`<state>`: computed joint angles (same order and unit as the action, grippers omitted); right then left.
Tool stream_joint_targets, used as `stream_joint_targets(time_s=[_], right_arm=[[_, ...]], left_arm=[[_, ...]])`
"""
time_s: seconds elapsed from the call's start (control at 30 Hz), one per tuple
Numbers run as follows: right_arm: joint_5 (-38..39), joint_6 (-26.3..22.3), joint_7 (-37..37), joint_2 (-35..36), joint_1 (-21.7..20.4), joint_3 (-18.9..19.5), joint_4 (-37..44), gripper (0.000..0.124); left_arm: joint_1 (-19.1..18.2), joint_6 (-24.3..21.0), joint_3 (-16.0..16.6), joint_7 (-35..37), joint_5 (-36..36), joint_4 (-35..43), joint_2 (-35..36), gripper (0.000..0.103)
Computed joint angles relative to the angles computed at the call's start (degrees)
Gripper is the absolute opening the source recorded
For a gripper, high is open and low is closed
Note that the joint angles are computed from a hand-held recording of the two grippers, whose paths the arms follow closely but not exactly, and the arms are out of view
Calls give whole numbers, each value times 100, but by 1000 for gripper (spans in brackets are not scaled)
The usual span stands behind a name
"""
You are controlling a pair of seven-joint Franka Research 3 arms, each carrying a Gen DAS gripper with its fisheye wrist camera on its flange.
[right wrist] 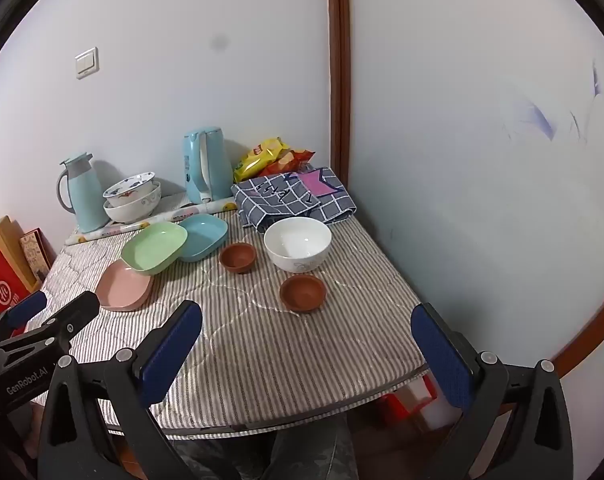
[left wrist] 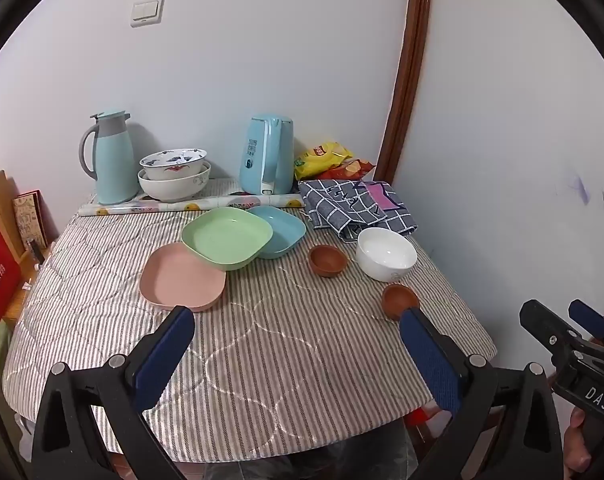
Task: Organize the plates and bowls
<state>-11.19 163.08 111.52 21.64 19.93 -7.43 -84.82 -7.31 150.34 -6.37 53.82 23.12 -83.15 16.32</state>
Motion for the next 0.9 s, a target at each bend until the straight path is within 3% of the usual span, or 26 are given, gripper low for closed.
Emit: stream_joint_targets(time_s=[0.33, 0.9], right_arm=[[-28, 162, 62, -49, 21, -32, -120, 103], [58, 166, -5, -104, -4, -1, -150, 103]], left_arm=[[156, 22, -72, 445, -383, 97, 16, 103], [-19, 51, 25, 6, 52, 58, -16, 103]])
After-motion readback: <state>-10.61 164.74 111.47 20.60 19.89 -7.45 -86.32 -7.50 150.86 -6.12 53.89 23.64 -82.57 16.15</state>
